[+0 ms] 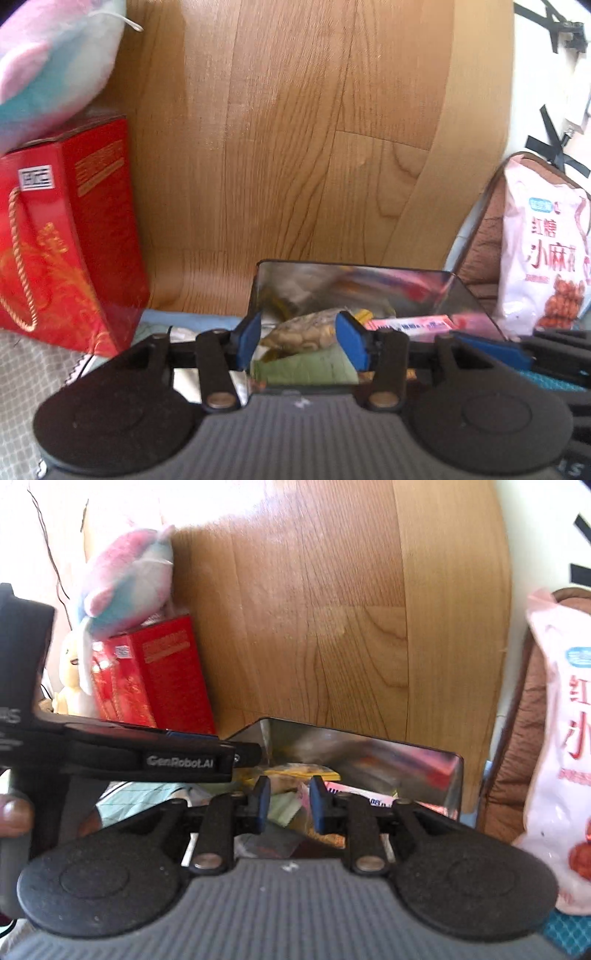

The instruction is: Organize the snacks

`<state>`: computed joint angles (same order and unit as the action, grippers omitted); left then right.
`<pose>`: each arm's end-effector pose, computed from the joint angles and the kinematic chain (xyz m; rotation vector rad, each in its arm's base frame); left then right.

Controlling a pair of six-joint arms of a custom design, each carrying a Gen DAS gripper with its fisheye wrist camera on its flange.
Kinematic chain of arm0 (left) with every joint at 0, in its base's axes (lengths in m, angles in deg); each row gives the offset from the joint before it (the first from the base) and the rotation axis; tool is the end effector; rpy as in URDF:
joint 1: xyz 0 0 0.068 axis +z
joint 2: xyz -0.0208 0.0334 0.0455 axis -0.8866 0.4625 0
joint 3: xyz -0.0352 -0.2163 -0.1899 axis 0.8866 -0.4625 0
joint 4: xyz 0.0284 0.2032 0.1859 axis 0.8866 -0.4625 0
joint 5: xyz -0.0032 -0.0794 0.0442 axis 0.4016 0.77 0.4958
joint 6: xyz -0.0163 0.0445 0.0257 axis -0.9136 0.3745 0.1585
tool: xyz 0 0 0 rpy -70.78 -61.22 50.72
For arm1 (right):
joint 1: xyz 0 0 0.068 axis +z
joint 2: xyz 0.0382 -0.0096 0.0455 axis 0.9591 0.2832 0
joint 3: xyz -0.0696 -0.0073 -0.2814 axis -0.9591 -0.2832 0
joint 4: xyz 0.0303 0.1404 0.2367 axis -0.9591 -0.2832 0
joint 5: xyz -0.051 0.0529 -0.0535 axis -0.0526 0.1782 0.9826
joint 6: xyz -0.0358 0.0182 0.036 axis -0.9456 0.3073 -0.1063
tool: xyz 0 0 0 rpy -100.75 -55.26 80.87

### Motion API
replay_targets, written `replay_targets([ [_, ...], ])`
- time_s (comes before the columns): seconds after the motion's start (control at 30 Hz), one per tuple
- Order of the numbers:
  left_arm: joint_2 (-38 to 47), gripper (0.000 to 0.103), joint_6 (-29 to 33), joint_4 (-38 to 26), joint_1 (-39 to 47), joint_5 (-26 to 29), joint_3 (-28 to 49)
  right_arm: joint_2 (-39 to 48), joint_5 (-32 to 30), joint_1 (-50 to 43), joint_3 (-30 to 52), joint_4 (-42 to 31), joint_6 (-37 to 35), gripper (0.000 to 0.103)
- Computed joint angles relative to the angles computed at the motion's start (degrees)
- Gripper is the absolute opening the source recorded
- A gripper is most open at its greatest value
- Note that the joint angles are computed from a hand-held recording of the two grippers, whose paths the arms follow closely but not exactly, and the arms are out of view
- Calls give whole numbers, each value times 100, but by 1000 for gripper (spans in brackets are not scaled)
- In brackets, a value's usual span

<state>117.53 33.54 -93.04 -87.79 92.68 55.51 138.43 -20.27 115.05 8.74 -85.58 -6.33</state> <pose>0.2598 -0.1320 0.2394 0.6333 2.1188 -0.4892 0.1628 0.1169 0.2354 0.0067 1.9204 0.1009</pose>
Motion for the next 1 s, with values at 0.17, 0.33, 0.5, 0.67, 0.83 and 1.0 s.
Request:
replay_targets([
  [0.17, -767, 49, 162, -249, 98, -52, -355, -818, 1005, 1272, -268, -794, 815, 27],
  [0.33, -1711, 49, 356, -819, 321, 231, -685, -808, 2369, 3013, -276, -1840, 2385, 31],
  [0.5, -2847, 49, 855, -1904, 1272, 1441, -1025, -74, 3081, 4310, -112, -3148, 4700, 44],
  [0.67, -3383, 49, 2508, -3816, 3312, 3336, -1191, 603, 2828, 4667, -122, -3425, 5896, 51],
  [0.83, -2559, 49, 5007, -5620, 5066, 3998, -1169, 1139, 2424, 4583, -232, -2406, 5516, 56],
  [1.0, -1603, 49, 6420, -6318, 6188, 3976, -1135, 2484, 2445, 4732, 476, -2129, 4845, 47],
])
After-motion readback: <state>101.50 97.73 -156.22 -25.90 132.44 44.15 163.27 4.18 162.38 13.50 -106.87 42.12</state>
